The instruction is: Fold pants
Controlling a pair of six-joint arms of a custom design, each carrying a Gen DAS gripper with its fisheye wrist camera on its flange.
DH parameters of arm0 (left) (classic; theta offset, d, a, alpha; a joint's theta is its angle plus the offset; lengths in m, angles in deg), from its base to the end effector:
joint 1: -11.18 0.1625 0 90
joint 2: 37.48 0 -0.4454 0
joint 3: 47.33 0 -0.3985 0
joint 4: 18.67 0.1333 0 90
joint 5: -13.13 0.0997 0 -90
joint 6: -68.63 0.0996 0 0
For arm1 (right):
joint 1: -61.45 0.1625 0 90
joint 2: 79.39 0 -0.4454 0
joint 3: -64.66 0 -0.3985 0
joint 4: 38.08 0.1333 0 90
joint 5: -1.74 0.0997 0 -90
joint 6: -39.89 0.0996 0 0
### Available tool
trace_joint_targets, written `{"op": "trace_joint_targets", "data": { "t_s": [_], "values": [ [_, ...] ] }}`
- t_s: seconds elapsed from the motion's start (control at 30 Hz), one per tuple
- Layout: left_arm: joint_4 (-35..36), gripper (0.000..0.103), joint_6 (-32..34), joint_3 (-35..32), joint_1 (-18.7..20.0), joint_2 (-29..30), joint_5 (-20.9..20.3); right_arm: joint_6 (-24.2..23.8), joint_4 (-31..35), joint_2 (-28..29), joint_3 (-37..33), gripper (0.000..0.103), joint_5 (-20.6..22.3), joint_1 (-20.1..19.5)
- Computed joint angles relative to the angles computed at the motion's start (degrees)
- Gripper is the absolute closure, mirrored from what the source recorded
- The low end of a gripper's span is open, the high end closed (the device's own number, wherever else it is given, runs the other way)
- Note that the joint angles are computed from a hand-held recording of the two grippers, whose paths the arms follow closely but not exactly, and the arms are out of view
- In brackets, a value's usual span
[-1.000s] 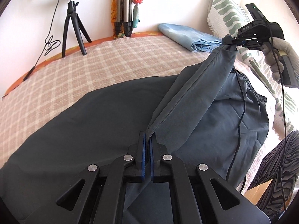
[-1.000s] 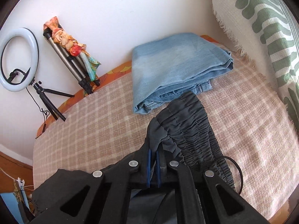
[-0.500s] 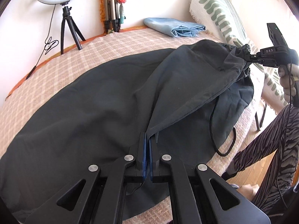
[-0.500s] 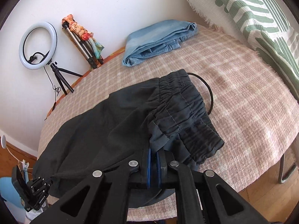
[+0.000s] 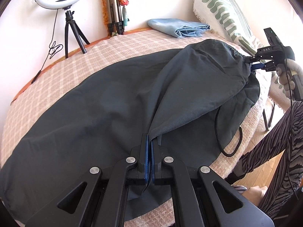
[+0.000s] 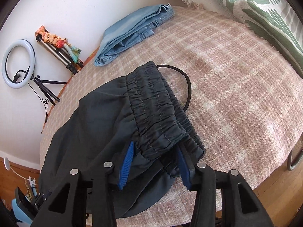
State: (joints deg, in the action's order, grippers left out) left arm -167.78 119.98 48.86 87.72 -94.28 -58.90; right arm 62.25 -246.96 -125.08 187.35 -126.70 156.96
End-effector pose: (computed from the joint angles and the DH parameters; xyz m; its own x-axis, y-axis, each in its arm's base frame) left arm 0.0018 -0.6973 0.2268 -0.4218 0.7900 -0.4449 0.8782 0.4779 0.0161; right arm 0.1217 -0.5178 0.1014 -0.7851 0.5944 0.1741 0.2456 0.5568 -0.7935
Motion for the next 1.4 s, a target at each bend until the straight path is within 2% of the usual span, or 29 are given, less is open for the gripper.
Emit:
{"op": "trace_joint_targets", "data": {
  "t_s": [0.1, 0.2, 0.23, 0.37, 0.43, 0.53, 0.63, 0.7, 0.77, 0.87, 0.9, 1.0, 1.07, 1.13, 1.17, 1.23, 1.3, 1.4],
  "values": [
    [0.1, 0.102, 0.2, 0.2, 0.0, -0.1, 0.0, 0.1, -0.2, 0.3, -0.6, 0.078, -0.8, 0.3],
    [0.3, 0.102, 1.0, 0.7, 0.1, -0.8, -0.5, -0.3, 0.1, -1.0, 0.3, 0.084, -1.9, 2.2],
    [0.4, 0.102, 1.2, 0.8, 0.1, -1.2, -0.7, -0.5, 0.2, -1.8, 1.1, 0.091, -1.8, 3.0],
    [3.0, 0.102, -0.1, 0.6, 0.6, -2.5, -1.9, -1.0, 3.0, -3.9, 3.1, 0.091, -5.0, 5.9],
    [3.6, 0.102, 0.2, 1.4, 0.5, -3.1, -1.8, -0.7, 5.4, -4.3, 3.7, 0.092, -6.0, 6.1],
    [4.6, 0.102, 0.8, 2.9, 0.4, -3.8, -0.9, 0.5, 7.5, -4.7, 5.0, 0.092, -5.6, 4.7],
    [7.1, 0.102, 0.8, 3.7, 0.3, -4.1, -0.3, 0.0, 6.5, -4.2, 5.5, 0.092, -6.4, 2.8],
    [6.2, 0.102, 2.5, 5.0, 0.0, -4.2, 1.0, 0.2, 8.0, -4.2, 5.6, 0.092, -5.0, 1.1],
    [6.7, 0.102, 2.4, 5.1, 0.1, -4.1, 1.6, -0.3, 8.2, -4.0, 5.9, 0.086, -3.7, 0.5],
    [11.2, 0.102, 0.0, 2.8, 0.6, -4.0, 0.9, -2.7, 9.7, -5.2, 6.3, 0.072, -3.7, 1.5],
    [12.0, 0.102, -0.5, 2.5, 0.7, -4.2, 0.8, -3.7, 9.2, -5.7, 6.6, 0.063, -4.2, 2.1],
    [14.9, 0.102, -2.9, 1.2, 0.5, -5.0, 1.3, -7.9, 7.0, -8.1, 7.9, 0.058, -3.3, 3.2],
    [15.0, 0.099, -2.8, 1.0, 0.0, -5.8, 1.7, -11.4, 4.5, -9.0, 8.0, 0.056, -4.4, 3.7],
    [10.9, 0.095, -1.8, 1.6, -0.9, -6.0, 3.0, -15.0, 1.4, -9.3, 7.3, 0.039, -4.5, 3.1],
    [8.5, 0.094, -1.8, 1.9, -1.4, -5.8, 3.4, -17.2, -1.0, -9.2, 6.9, 0.034, -3.4, 2.2],
    [9.1, 0.094, -4.7, 0.0, -1.6, -5.1, 0.8, -20.0, -2.5, -8.7, 4.9, 0.034, -2.7, 0.1],
    [8.5, 0.094, -6.5, -1.2, -1.9, -4.0, -1.2, -22.0, -1.6, -8.5, 2.8, 0.034, 1.0, -2.7],
    [4.3, 0.094, -5.7, -0.9, -3.0, -2.1, -1.5, -24.2, 0.5, -8.2, 0.6, 0.034, 9.8, -7.1]
  ]
}}
